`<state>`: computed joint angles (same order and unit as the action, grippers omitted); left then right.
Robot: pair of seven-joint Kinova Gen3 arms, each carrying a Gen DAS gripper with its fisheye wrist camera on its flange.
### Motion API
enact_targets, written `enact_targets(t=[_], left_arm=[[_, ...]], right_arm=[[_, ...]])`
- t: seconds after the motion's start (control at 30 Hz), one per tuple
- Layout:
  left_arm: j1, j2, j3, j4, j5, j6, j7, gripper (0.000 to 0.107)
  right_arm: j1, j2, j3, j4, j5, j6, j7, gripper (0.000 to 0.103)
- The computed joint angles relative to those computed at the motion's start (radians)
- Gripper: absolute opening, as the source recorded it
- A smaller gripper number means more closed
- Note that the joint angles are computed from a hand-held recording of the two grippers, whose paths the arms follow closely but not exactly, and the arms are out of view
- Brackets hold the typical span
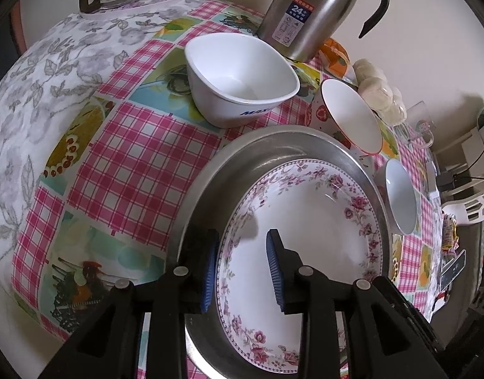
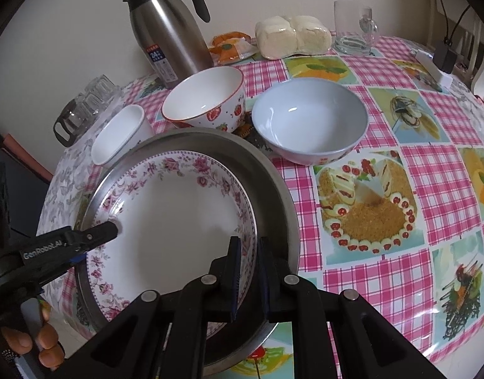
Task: Organize plates and bowls
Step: 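Lower the floral plate into the steel basin with both grippers, then open both grippers to release the floral plate in the basin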
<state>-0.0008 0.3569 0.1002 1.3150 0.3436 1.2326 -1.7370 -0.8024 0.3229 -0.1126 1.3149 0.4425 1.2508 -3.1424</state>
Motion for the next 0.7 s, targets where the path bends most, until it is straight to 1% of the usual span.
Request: enact_targets(t=[0.23,0.3,0.37,0.53,0.57,0.63,0.67,0.7], left_arm=[[0.007,0.004,0.001,-0.005,-0.005,0.005,0.0,0.034],[0.009,-0.001,0.0,-0.008,-0.01,0.005,0.003,0.037],[0.012,-0.011,0.001,-0.006,-0.013,-0.006,-0.001,0.039],[0.01,-0.059,0.001,0.013,-0.008,-0.044,-0.037,0.041],[0.01,-0.066,0.001,0.016,-0.007,-0.052,-0.042,0.042],[0.012,-0.082,-0.001,0.025,-0.008,-0.07,-0.05,0.051],[0.014,-0.088,-0.002,0.029,-0.009,-0.078,-0.052,0.056],[0.015,-0.094,-0.004,0.033,-0.01,-0.086,-0.053,0.059]], right_arm=[[-0.001,-0.014,-0.001,0.019,0.01,-0.01,-0.016,0.013],[-0.002,-0.018,-0.001,0.022,0.017,-0.006,-0.023,0.013],[-0.004,-0.024,-0.002,0.028,0.026,-0.003,-0.034,0.013],[-0.019,-0.043,-0.007,0.041,0.072,0.008,-0.08,0.013],[-0.023,-0.045,-0.008,0.04,0.084,0.014,-0.086,0.013],[-0.031,-0.041,-0.012,0.027,0.108,0.037,-0.085,0.013],[-0.033,-0.037,-0.014,0.02,0.113,0.047,-0.081,0.013],[-0.034,-0.035,-0.014,0.015,0.116,0.053,-0.077,0.019]])
